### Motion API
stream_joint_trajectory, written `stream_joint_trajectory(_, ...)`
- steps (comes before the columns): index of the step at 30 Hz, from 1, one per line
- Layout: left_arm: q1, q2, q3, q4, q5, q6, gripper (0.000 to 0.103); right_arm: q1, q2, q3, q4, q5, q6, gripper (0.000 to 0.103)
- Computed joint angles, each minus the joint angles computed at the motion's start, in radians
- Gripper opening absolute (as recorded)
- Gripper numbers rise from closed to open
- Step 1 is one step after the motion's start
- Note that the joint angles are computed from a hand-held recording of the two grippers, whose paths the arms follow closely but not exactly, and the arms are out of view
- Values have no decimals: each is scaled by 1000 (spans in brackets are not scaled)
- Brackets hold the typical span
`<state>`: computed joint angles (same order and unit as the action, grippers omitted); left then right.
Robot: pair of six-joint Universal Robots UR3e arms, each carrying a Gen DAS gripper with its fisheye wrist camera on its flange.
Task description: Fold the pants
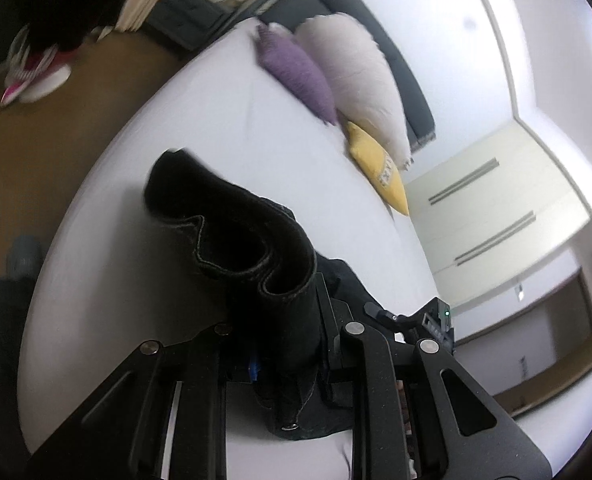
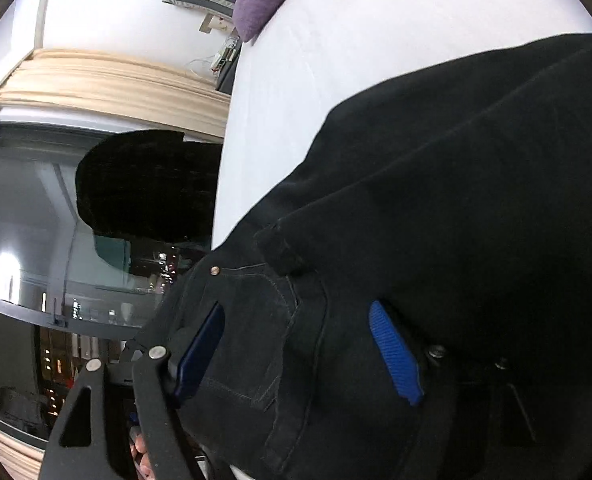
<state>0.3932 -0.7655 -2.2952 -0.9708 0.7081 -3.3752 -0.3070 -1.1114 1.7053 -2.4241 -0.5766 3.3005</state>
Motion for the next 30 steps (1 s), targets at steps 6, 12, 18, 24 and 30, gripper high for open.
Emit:
stream_joint_trajectory(6,-466,-397,267,388,337,-202,18,-85,-180,80,209,29,-187,80)
stream_joint_trajectory(12,-903,-873,787,368,656,-160,18,-247,-319,95,607,143,-511,80)
stream_joint_trajectory(18,-1179,-1296,1262,217,834,-86,18,-351,-341,-76,1110,149,-895,81)
stream_joint_trajectory(24,-1294,-1481,1493,94,929,-49,18,-313,-341,-110,1007,33,-819,86)
stream_joint_trajectory(30,-1367,-1523,1511,106,1049,-10,18,-320,-337,-62,940,-26,-721,85)
